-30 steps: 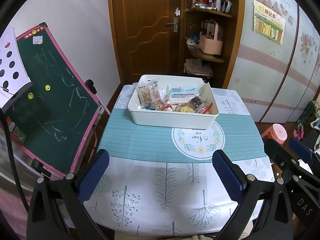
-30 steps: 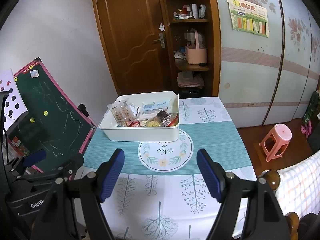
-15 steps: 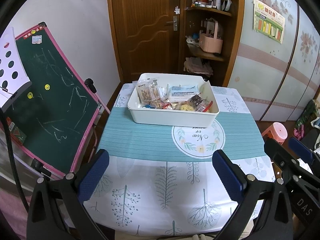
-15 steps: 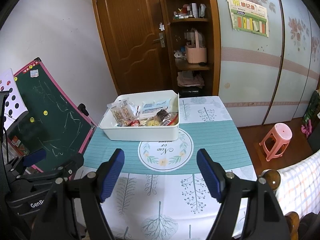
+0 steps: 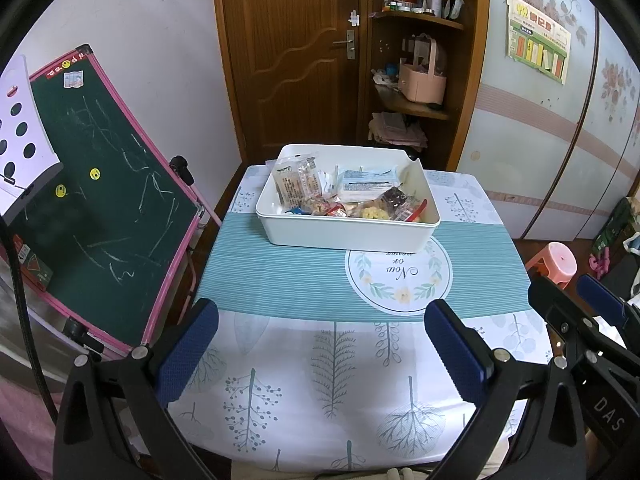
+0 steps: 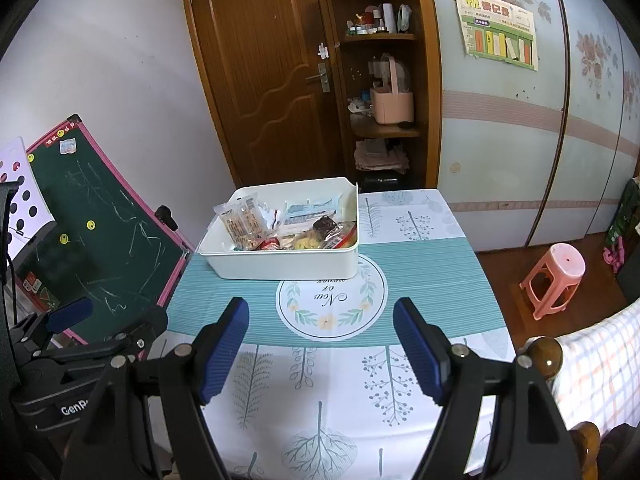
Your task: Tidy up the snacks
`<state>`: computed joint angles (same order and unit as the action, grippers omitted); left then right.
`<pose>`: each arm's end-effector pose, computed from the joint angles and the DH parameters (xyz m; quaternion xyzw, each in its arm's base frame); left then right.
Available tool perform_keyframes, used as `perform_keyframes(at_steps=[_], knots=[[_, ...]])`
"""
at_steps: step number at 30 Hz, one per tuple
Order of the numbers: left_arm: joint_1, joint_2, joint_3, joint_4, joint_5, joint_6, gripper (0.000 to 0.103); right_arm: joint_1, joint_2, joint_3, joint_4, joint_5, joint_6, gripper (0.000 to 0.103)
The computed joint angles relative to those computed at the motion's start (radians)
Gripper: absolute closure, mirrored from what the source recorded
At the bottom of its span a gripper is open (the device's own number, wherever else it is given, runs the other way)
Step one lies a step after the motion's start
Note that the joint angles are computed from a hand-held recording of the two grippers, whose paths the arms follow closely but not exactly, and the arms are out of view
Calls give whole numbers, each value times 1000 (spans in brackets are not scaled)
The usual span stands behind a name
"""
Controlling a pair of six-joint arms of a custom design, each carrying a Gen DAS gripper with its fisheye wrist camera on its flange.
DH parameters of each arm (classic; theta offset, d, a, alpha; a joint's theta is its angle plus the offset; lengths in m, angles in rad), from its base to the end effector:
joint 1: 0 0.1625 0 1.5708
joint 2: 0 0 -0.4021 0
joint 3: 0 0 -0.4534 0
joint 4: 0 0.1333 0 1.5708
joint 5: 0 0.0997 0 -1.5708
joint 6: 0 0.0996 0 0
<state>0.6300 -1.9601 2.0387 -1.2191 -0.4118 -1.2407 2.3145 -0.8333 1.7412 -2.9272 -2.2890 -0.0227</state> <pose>-0.1694 -0.4014 0.4211 -0.0065 0.8257 -0.3920 0.4055 0.5047 -0.4485 0.0784 0.2688 -0.8758 0.3157 0.2472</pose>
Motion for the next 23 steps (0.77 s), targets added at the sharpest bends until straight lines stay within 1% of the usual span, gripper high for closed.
perform_keyframes(at_steps=[15,23], knots=[[2,-19,8,16,-6,0,0,-1,3,10,-4,-1,7,28],[17,-25,15,-10,-18,28,0,-5,11,10,2,-3,16,28]])
